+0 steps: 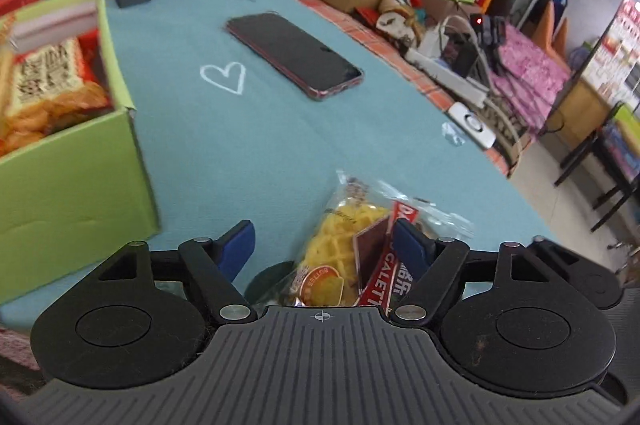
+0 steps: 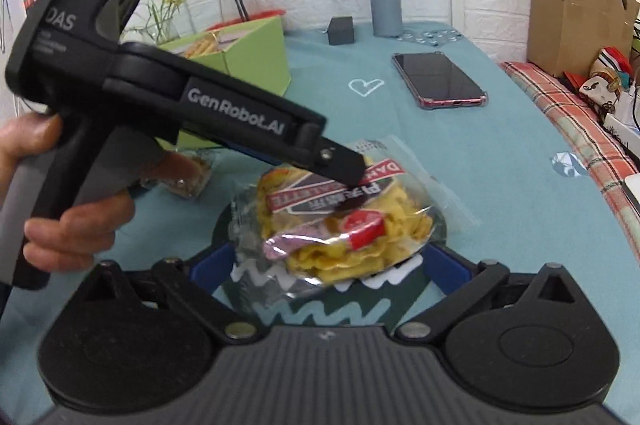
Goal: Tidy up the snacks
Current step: 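Grasp the yellow Danco Galette waffle bag with the left gripper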
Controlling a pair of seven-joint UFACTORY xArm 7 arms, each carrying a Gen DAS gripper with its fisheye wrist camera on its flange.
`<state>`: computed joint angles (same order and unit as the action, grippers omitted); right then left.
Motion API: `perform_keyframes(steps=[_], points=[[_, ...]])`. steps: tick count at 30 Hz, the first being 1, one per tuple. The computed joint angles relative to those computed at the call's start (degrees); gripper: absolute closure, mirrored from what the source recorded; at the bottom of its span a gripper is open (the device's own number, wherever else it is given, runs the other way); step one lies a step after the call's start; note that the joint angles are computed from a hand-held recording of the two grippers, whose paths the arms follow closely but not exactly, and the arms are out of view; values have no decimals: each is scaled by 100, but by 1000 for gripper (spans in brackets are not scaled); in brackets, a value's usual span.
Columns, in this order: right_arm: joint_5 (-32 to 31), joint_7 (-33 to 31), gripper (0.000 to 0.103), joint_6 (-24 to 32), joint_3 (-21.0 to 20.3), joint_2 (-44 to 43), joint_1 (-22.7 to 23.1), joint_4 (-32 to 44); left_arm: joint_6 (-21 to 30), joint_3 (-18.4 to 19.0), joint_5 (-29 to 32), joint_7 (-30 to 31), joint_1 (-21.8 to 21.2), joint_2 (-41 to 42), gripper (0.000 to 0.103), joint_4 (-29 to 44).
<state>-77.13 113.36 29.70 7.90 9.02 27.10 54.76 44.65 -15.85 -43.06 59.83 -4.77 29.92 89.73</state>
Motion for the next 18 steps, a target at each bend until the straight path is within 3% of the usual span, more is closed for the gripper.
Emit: perform_keyframes(steps=[4, 11, 13, 15, 18], points=[[31, -406, 1, -136, -32, 274, 34, 340, 364, 24, -122, 110, 199, -241, 56, -240], [8, -744, 1, -331, 50, 451, 436, 710, 536, 555, -801, 505, 566, -1746, 55, -2067], [43, -800, 1, -475, 91, 515, 575, 786, 698, 803, -1068, 606, 648, -2112, 48, -2531], [193, -950, 1, -471, 118, 627, 738, 906, 857, 1038, -1269, 680, 698, -2338, 46, -2832], [167, -660, 1, -252, 80, 649, 1049, 994, 1125, 1323, -1474, 585, 783, -2474, 43, -2984]])
